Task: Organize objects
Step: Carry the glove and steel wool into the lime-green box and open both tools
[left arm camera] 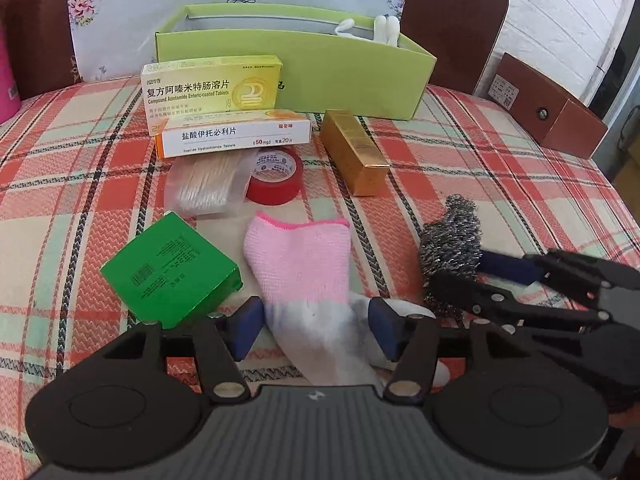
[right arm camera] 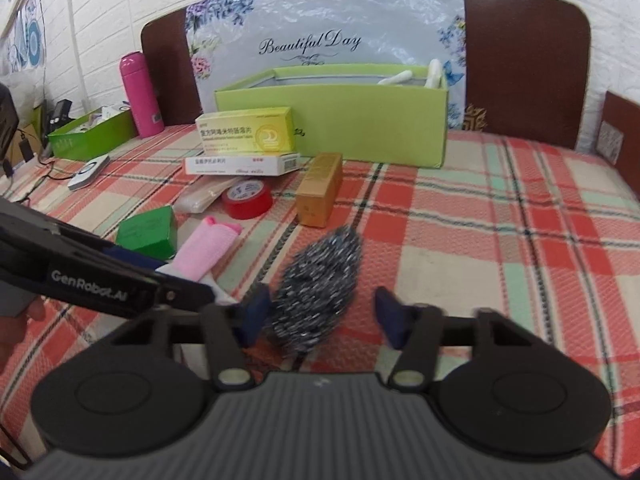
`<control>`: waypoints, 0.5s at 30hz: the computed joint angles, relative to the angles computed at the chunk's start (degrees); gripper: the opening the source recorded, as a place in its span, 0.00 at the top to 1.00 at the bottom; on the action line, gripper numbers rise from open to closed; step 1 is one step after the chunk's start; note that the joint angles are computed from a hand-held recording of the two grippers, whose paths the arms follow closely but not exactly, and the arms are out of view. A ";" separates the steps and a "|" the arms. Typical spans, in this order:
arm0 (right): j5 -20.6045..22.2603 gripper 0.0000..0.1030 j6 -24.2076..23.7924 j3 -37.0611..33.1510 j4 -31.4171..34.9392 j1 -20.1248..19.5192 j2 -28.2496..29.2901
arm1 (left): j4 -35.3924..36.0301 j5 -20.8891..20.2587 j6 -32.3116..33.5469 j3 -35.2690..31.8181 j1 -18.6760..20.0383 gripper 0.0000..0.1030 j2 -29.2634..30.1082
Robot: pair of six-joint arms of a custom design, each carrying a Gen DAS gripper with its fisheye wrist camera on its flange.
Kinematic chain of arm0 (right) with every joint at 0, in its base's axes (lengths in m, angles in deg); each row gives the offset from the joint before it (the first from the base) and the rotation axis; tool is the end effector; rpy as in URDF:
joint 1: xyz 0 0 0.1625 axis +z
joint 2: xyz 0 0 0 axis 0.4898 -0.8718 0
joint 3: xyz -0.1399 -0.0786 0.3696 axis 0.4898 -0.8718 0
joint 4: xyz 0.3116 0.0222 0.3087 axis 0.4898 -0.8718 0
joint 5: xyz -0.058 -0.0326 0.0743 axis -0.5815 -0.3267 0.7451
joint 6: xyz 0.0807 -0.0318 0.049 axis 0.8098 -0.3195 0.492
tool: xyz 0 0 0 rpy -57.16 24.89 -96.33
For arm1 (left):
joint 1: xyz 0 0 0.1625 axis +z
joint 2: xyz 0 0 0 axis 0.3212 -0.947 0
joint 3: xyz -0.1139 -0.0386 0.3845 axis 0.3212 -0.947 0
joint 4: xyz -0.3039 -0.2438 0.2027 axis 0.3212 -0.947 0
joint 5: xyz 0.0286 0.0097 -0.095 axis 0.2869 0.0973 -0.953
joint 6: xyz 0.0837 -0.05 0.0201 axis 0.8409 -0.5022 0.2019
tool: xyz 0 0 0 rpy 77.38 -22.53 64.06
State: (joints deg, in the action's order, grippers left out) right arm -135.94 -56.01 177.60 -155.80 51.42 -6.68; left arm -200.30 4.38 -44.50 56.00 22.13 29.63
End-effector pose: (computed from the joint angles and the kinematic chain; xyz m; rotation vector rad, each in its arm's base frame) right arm 0.0407 -0.5963 0.2589 1.1543 -2.5056 0.7016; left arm -0.3382 -0.5734 0.0399 0.2256 2.3752 -0.8972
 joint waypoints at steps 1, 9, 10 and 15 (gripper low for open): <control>0.25 0.65 -0.74 0.22 -0.04 0.02 -0.12 | 0.57 0.18 0.52 -0.31 -0.05 0.68 0.08; 5.01 0.70 -0.02 -1.87 4.06 0.74 -2.41 | -7.98 -2.79 5.93 0.50 -1.51 0.89 -1.78; 6.09 0.70 0.44 -2.62 4.56 0.92 -2.40 | -9.81 -2.55 7.48 0.25 -1.82 0.89 -1.90; 10.23 0.70 2.07 -6.36 2.85 2.27 -0.92 | -17.25 0.22 16.66 -3.15 -2.80 0.89 -1.22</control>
